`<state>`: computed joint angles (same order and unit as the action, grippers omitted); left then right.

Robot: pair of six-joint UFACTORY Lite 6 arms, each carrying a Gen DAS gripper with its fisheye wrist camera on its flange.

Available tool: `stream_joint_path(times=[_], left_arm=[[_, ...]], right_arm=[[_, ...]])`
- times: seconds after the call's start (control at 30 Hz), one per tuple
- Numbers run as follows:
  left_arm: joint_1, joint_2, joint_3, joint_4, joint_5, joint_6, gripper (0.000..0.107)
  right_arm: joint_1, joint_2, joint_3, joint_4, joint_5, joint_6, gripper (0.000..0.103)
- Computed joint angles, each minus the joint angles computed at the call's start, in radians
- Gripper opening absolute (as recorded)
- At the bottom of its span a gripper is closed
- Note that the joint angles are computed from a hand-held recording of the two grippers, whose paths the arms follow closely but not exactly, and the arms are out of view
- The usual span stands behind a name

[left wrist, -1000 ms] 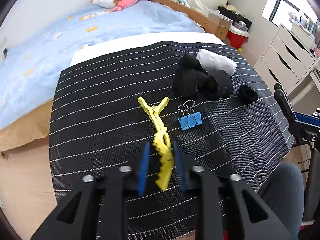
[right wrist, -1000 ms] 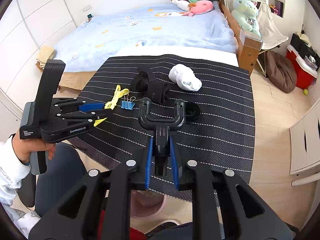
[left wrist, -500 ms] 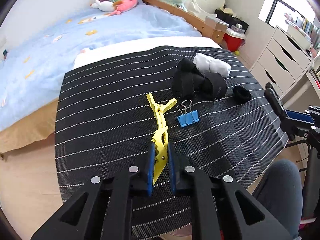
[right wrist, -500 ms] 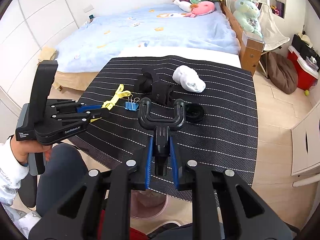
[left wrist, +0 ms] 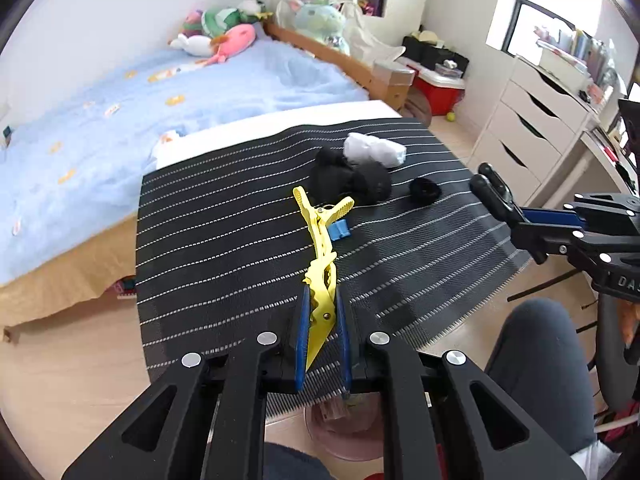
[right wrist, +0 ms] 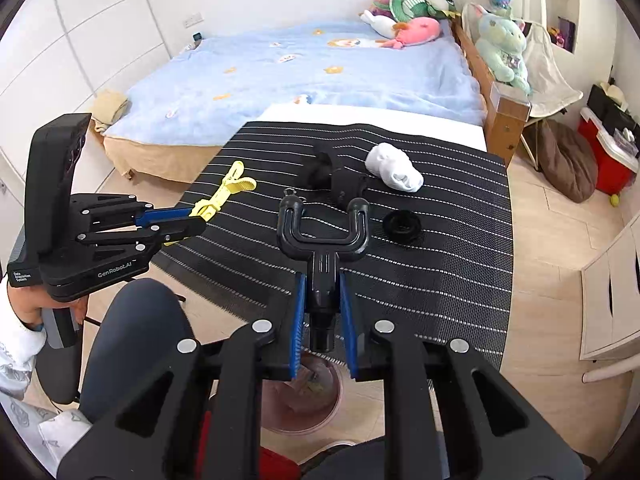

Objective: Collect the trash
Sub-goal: 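Carry both items over the pink bin while the right tool opens, dropping the phone holder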

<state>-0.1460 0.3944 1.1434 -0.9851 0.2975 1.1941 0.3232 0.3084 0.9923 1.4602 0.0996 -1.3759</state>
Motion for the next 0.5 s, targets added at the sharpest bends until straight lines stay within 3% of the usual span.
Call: stream_joint_path(times=[0.43,0.5], left_arm=[[0.005,-0.316,-0.302,-0.214,0.063,0.243,0.013],[0.01,-0.353,-0.337,-0.226,0.073,0.261,0.013]], right_arm=[[0.114,-0.264,-0.25,0.444,-0.039,-0.414,0.017],[0.137,-0.297,-0.282,0.45,-0.043,-0.409,0.017]])
